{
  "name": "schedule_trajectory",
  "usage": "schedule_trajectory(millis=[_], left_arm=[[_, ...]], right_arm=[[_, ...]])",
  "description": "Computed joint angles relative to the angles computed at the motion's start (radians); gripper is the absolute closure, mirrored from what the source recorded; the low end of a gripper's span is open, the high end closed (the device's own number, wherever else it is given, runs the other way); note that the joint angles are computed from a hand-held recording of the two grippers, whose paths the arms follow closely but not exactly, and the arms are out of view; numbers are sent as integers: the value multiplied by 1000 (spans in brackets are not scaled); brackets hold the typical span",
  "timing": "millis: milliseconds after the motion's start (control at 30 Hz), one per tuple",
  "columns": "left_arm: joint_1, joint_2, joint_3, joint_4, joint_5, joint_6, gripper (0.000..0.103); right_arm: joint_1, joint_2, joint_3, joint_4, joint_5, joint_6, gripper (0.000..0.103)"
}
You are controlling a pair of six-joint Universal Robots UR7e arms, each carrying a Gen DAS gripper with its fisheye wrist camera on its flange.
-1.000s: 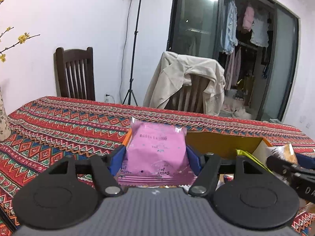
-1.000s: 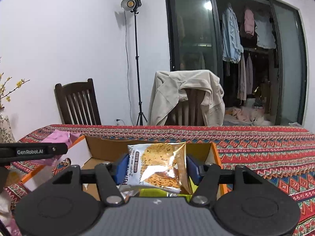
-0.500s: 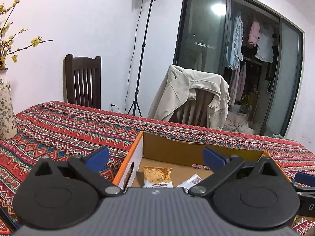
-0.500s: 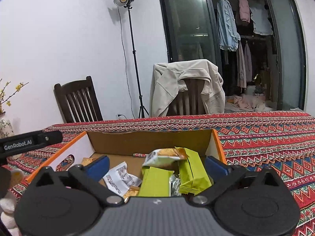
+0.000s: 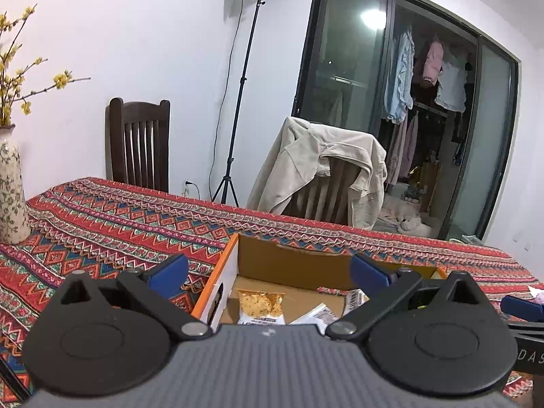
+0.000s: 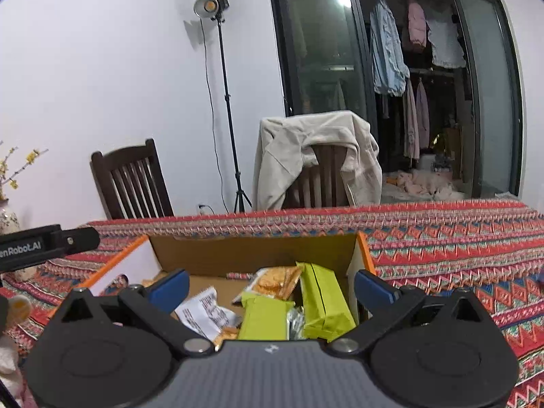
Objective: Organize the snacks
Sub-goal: 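Withdraw both tools from the box back over the snack pile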
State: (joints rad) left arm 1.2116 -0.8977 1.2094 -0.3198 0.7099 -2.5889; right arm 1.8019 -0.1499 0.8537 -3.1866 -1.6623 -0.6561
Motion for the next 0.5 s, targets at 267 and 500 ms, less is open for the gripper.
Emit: schedule_trajectory(millis=[267, 500], left_arm=[[-26, -59, 77, 7, -43, -8, 0], [-52, -144, 207, -21, -69, -15, 0]], right_arm=[[16, -78, 142, -61, 0, -32, 0], [26, -152, 304, -136, -13, -52, 0]])
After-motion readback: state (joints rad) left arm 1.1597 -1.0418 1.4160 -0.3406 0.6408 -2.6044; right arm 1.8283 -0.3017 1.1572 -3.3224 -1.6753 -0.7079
